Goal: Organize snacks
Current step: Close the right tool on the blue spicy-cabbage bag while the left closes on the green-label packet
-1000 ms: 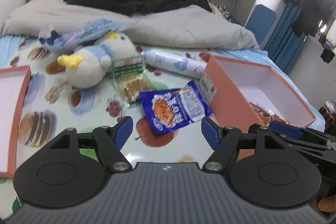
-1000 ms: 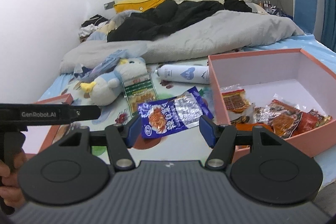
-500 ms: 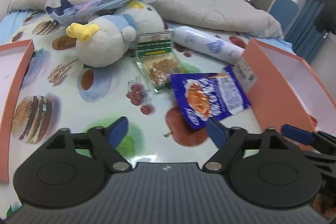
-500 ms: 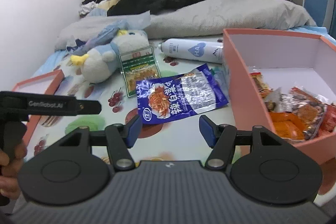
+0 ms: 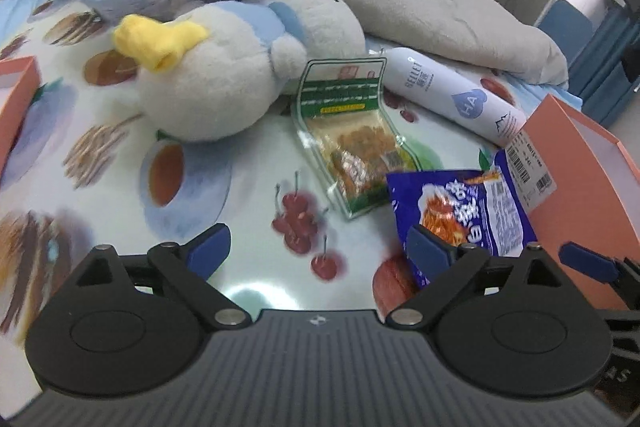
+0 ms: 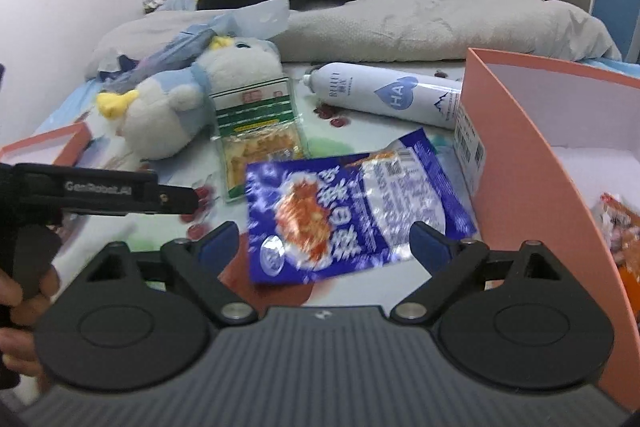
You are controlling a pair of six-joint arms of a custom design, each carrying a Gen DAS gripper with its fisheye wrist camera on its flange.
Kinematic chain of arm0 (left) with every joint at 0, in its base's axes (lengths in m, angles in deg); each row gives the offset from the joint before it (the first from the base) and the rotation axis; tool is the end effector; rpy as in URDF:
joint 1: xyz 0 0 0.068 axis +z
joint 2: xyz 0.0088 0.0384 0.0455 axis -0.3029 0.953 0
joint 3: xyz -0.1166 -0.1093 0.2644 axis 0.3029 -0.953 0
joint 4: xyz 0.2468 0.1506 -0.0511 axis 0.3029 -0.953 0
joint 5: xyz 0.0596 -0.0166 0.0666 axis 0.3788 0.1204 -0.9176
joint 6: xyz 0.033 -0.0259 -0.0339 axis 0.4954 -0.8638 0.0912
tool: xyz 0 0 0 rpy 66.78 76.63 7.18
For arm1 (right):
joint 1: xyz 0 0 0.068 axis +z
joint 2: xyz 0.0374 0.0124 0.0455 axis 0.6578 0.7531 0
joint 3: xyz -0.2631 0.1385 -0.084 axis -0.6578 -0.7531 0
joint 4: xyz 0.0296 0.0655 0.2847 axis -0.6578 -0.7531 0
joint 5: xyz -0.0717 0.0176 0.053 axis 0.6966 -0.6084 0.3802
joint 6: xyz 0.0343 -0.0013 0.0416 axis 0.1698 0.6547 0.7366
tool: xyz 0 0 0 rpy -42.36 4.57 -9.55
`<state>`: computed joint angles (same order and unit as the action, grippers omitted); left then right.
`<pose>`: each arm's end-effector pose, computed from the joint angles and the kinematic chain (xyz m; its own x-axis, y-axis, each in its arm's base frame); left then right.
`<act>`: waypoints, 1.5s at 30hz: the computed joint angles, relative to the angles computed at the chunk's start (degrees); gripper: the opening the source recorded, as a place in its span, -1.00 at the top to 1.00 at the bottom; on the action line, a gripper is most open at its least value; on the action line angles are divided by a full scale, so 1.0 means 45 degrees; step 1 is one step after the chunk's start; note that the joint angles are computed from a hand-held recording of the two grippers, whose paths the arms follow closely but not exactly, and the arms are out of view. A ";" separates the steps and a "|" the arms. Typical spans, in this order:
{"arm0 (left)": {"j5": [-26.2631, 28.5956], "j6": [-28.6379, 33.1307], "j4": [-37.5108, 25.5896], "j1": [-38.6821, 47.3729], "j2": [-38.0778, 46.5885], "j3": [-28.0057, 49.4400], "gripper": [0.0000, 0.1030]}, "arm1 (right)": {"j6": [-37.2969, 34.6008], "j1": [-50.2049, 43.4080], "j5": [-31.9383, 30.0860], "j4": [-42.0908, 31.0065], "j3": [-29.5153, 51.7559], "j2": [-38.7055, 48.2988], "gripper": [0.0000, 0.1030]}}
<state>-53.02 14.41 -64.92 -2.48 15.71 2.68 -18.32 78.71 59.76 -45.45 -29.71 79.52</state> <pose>0.2709 0.0585 0.2072 -0.7853 -0.1486 -0.6011 0.0391 0.9569 -0.2877 0.1980 0.1353 0.2366 -0.6230 -0.0306 -0.7816 -0.1069 0.9932 0.0463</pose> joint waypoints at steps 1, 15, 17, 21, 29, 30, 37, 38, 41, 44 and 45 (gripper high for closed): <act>0.0183 0.0035 0.0157 -0.0036 0.0278 0.0128 -0.88 | -0.0213 -0.0161 0.0083 0.0255 0.0084 0.0327 -0.81; 0.0699 -0.0897 0.2561 -0.1119 0.3856 0.1885 -0.88 | -0.2968 -0.1323 -0.0167 0.2624 0.0547 0.3222 -0.81; 0.0675 -0.0851 0.2615 -0.1205 0.4094 0.2109 -0.87 | -0.3181 -0.1480 -0.0145 0.2709 0.0725 0.3599 -0.81; 0.0979 -0.0900 0.2738 -0.1303 0.4632 0.2437 -0.85 | -0.3773 -0.1959 -0.0634 0.3075 0.0799 0.4026 -0.82; 0.0629 -0.0476 0.2982 -0.1676 0.4888 0.2531 -0.85 | -0.4026 -0.2943 -0.2589 0.2596 0.1328 0.4803 -1.00; 0.0625 -0.0493 0.3019 -0.1693 0.4895 0.2522 -0.85 | -0.3991 -0.2965 -0.2664 0.2486 0.1396 0.4832 -1.00; -0.0313 -0.0204 0.3523 -0.2288 0.4836 0.2299 -0.52 | -0.3818 -0.2965 -0.2759 0.2345 0.1373 0.4789 -1.00; -0.0536 -0.0062 0.3531 -0.2390 0.4783 0.2267 -0.49 | -0.3777 -0.2952 -0.2786 0.2232 0.1399 0.4759 -1.00; -0.0403 0.0070 0.3314 -0.2443 0.4744 0.2321 -0.27 | -0.3830 -0.2920 -0.2887 0.1968 0.1360 0.4553 -1.00; -0.0512 0.0180 0.3189 -0.2516 0.4633 0.2264 -0.14 | -0.3854 -0.2769 -0.2787 0.1732 0.1153 0.4139 -0.88; -0.0514 0.0139 0.3109 -0.2532 0.4548 0.2224 -0.09 | -0.3856 -0.2714 -0.2748 0.1668 0.1065 0.3975 -0.84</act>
<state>-55.33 15.03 -50.93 -13.87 36.17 12.69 -35.67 66.50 47.39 -37.94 -24.92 97.41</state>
